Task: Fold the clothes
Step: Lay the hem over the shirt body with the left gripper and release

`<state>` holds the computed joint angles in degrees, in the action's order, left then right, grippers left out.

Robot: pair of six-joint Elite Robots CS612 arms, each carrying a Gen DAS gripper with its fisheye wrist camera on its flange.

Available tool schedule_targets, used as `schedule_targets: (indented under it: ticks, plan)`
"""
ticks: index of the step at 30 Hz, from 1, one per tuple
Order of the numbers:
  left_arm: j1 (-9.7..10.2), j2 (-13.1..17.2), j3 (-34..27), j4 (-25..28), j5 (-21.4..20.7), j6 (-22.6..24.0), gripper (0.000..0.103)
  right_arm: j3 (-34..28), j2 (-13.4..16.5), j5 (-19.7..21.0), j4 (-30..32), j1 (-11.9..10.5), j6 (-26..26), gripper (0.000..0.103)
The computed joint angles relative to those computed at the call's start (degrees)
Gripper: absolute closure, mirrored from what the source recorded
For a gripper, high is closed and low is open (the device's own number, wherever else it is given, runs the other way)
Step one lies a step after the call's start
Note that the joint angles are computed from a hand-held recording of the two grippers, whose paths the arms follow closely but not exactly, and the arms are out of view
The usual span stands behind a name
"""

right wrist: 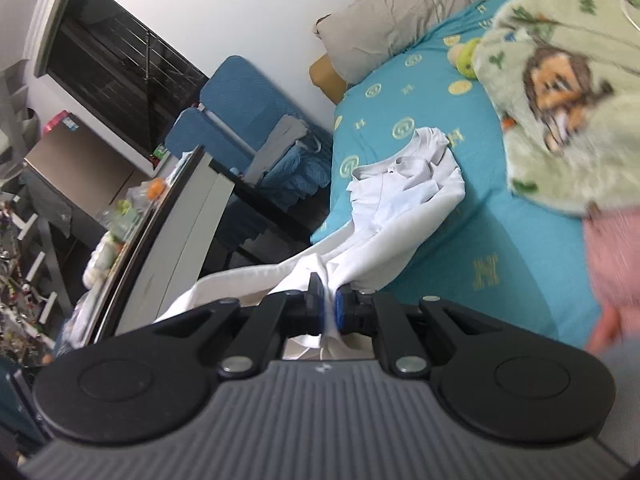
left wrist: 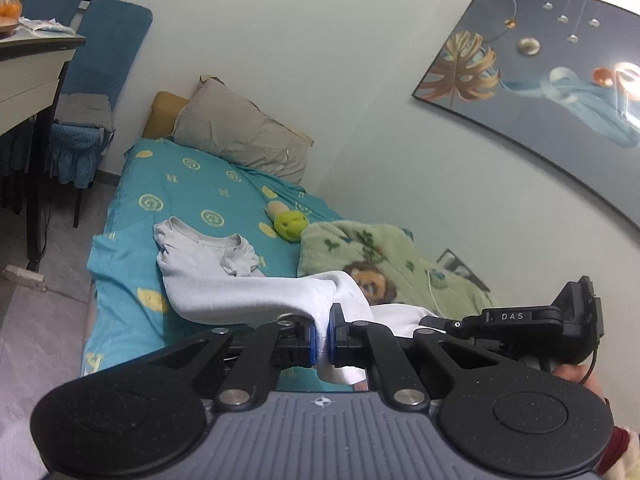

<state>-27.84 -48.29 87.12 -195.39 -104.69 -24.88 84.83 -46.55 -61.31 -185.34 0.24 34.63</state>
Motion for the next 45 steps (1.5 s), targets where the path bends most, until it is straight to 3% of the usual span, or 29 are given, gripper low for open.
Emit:
schedule_targets:
  ticks: [5, 12, 18, 22, 29, 33, 37, 42, 45]
  plan:
    - [-0.41, 0.9, 0.4, 0.0, 1.2, 0.0, 0.097, 2.5, -0.1, -0.2, -1.2, -0.3, 1.3, 0.094]
    - [-0.59, 6.7, -10.2, 8.5, 4.6, 3.2, 0.097, -5.0, 4.7, -2.7, 4.8, 0.0, 0.8, 0.094]
    - [0.13, 15.9, -25.6, 19.3, 8.5, 4.6, 0.097, -17.4, 12.1, -4.4, 13.4, 0.3, 0.1, 0.094]
    - [1.35, 23.3, -37.4, 26.5, 9.3, 1.7, 0.097, -27.1, 17.7, -6.5, 21.2, 0.7, -1.8, 0.094]
    - [1.97, 34.7, -53.7, 32.6, 14.0, 2.6, 0.096, -42.2, 26.7, -10.4, 32.3, 1.8, -9.2, 0.093]
    - [1.75, 38.9, -59.6, 35.5, 16.5, 4.7, 0.096, -46.4, 29.2, -13.7, 35.6, 2.6, -14.8, 0.093]
    - [2.02, 43.2, -67.4, 42.7, 16.2, 3.7, 0.096, -49.4, 30.8, -15.8, 38.6, 3.1, -17.1, 0.092]
    - [2.09, 45.7, -72.0, 46.6, 16.0, 4.1, 0.095, -51.8, 32.2, -15.9, 41.6, 3.1, -17.7, 0.092]
    - [1.74, 44.4, -69.3, 45.1, 17.5, 5.5, 0.09, -52.1, 32.1, -15.8, 42.2, 3.1, -17.8, 0.092]
